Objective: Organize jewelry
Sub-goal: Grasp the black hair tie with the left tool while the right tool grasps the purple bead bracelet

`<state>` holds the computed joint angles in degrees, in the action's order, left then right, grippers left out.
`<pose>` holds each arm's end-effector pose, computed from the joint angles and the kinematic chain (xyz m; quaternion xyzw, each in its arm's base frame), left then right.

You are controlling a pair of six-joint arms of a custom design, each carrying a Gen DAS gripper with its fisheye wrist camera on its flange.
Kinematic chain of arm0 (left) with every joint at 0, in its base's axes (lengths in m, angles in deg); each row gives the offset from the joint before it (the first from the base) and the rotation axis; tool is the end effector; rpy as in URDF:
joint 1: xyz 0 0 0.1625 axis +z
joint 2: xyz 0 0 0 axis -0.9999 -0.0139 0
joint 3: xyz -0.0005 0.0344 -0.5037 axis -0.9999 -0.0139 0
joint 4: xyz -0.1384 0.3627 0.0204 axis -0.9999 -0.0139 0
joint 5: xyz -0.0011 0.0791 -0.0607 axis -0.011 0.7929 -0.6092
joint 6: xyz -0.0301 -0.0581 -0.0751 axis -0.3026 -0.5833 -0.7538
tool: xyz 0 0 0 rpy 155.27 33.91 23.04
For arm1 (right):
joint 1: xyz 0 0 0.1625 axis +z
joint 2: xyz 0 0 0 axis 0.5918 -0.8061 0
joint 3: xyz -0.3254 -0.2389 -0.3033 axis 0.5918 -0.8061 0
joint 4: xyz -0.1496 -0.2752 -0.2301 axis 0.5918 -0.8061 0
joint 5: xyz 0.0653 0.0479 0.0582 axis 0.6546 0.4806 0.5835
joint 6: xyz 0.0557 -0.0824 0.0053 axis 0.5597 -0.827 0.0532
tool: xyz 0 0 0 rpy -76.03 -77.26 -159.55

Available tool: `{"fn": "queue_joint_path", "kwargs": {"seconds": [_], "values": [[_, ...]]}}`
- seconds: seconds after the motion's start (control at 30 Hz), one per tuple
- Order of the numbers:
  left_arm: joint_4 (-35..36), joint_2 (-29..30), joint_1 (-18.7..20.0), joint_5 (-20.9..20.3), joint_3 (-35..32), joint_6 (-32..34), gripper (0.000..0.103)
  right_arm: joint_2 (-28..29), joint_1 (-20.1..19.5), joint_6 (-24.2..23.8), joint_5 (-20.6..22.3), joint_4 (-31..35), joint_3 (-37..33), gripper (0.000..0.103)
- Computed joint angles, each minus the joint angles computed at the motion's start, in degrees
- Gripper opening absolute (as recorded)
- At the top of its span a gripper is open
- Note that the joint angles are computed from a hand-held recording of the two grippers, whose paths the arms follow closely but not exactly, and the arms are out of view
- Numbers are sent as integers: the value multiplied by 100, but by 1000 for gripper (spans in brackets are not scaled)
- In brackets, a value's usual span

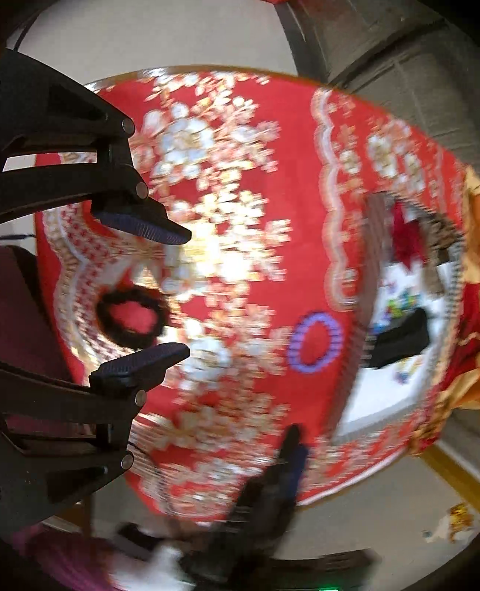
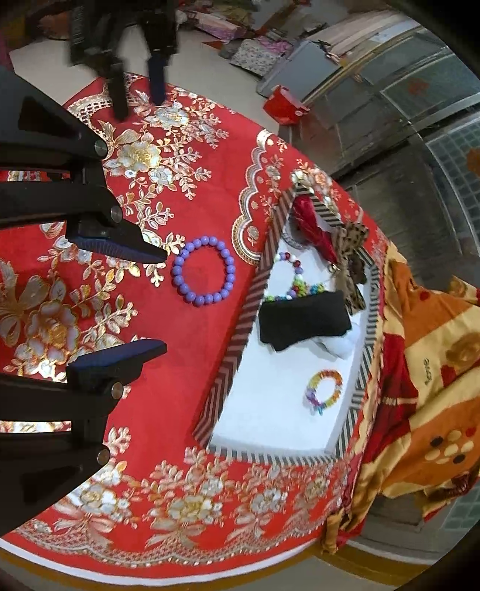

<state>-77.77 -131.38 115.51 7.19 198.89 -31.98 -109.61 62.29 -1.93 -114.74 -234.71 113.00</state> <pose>-0.4249 -0.4062 0.0665 0.0154 0.9495 -0.1002 0.2969 0.1652 -0.5203 0.3407 0.2478 -0.9283 0.0948 0.2604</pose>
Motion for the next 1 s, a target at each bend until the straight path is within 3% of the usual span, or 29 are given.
{"fn": "queue_joint_path", "kwargs": {"seconds": [0.17, 0.53, 0.67, 0.73, 0.77, 0.87, 1.0], "values": [[6, 117, -1, -290, 204, -139, 55, 344, -41, -188, 18, -98, -71, 40], [368, 421, 16, -397, 128, -364, 55, 1101, -202, -655, -223, -717, -243, 40], [314, 504, 70, -430, 128, -505, 55, 1188, -158, -1058, -384, -1100, -159, 21], [198, 552, 59, -354, 141, -517, 51, 1182, -176, -1117, -324, -1065, -180, 17], [279, 582, 52, -297, 96, -516, 44, 1175, -181, -1146, -308, -1034, -192, 12], [454, 532, 99, -195, 58, -529, 9, 1133, -203, -1081, -201, -836, -253, 9], [427, 386, 176, -39, 47, -454, 9, 1001, -162, -1131, -60, -831, -250, 9]]}}
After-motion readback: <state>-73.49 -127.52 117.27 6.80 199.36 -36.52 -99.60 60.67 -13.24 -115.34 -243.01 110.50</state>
